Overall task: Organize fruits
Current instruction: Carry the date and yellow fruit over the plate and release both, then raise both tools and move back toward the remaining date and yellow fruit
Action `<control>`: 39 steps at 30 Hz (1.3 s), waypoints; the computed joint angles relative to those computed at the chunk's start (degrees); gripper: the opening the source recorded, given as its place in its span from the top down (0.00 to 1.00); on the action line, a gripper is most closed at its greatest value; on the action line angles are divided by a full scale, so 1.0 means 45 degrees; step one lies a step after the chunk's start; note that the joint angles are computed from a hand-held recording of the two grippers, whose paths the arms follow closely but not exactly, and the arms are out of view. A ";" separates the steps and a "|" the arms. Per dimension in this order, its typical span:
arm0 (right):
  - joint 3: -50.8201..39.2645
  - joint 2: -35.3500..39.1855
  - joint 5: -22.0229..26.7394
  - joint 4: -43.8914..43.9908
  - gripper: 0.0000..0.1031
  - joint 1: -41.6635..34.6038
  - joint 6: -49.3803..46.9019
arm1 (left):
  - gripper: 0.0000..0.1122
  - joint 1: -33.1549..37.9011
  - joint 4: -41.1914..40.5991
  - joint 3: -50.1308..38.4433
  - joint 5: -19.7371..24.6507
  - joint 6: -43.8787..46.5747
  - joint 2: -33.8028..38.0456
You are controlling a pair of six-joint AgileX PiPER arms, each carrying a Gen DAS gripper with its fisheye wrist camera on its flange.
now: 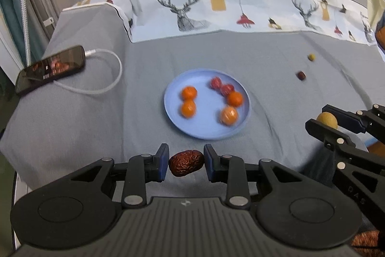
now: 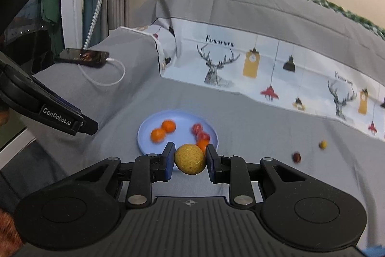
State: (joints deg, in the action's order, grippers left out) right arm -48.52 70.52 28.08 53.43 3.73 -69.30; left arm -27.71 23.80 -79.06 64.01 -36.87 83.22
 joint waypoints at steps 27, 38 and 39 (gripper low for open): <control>-0.6885 0.9354 -0.1285 -0.2531 0.72 0.2199 0.2318 | 0.69 0.3517 -0.2269 -0.7382 -0.1234 0.4142 0.9057; -0.6515 0.8393 -0.0296 -0.3238 0.16 0.1577 0.2957 | 0.09 0.3390 -0.1317 -0.3303 -0.2643 0.2684 0.5683; -0.6058 0.7953 -0.0107 -0.3400 0.15 0.1470 0.3211 | 0.09 0.3296 -0.1248 -0.2833 -0.2386 0.2477 0.5247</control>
State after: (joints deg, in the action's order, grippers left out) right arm -75.78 106.30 27.60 38.12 10.35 -54.85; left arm -12.88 18.19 -91.81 53.28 -25.72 106.84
